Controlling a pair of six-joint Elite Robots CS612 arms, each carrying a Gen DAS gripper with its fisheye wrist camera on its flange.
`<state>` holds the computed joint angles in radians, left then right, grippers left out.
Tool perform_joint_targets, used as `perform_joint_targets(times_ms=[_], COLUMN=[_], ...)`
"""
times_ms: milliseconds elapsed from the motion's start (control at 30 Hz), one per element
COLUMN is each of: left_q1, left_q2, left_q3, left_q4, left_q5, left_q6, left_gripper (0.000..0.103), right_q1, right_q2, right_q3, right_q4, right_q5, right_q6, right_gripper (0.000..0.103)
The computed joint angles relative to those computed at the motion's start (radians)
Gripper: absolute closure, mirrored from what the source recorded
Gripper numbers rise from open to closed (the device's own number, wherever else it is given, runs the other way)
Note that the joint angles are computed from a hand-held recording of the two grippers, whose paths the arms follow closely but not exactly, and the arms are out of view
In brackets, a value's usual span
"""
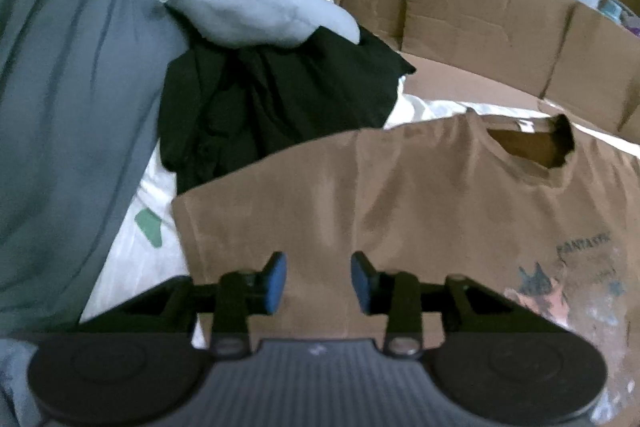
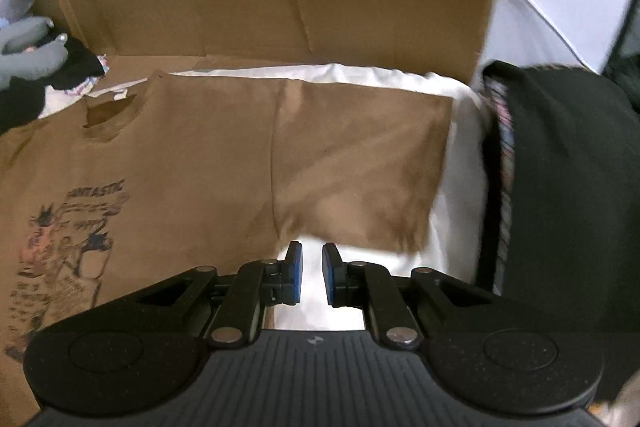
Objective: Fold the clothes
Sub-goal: 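Open both tools and lift them away from the folded brown shirt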
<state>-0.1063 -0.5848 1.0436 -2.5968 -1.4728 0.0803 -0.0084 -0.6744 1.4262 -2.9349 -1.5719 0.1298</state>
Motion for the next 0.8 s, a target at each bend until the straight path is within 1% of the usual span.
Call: perform_joint_targets(times_ms=[100,200,333,433,500,567,733,800], left_q1=[-0.007,-0.013,-0.017,-0.018,-0.017,-0.018,-0.019,-0.020], left_q2=[0.026,0.044,0.057,0.064,0.066,0.065,0.059,0.056], left_q3=[-0.043,-0.072,-0.093,-0.101,-0.102,-0.097,-0.082,-0.075], left_q4=[0.012,0.021,0.032,0.045,0.053,0.058,0.064,0.063], left_q5=[0.019,0.034,0.052,0.069,0.071,0.075,0.082,0.083], left_q6=[-0.003,-0.001,0.003,-0.010,-0.022,-0.022,-0.010,-0.008], left_gripper=[0.064,0.063,0.060,0.060,0.060,0.060,0.060,0.060], right_q1=[0.001,-0.002,-0.006,-0.006,-0.009,-0.012,-0.019,-0.021], right_q2=[0.047,0.080,0.104,0.106,0.100,0.092,0.080,0.075], right_q3=[-0.061,-0.098,-0.117,-0.104,-0.081,-0.056,-0.012,-0.005], right_q4=[0.013,0.008,0.012,0.007,-0.004,-0.017,-0.056,-0.061], right_q5=[-0.002,0.008,-0.008,-0.057,-0.083,-0.102,-0.140,-0.148], right_q6=[-0.011,-0.005,0.025,0.041,0.074,0.102,0.145,0.178], right_gripper=[0.086,0.086,0.086,0.086,0.086,0.076,0.076,0.076])
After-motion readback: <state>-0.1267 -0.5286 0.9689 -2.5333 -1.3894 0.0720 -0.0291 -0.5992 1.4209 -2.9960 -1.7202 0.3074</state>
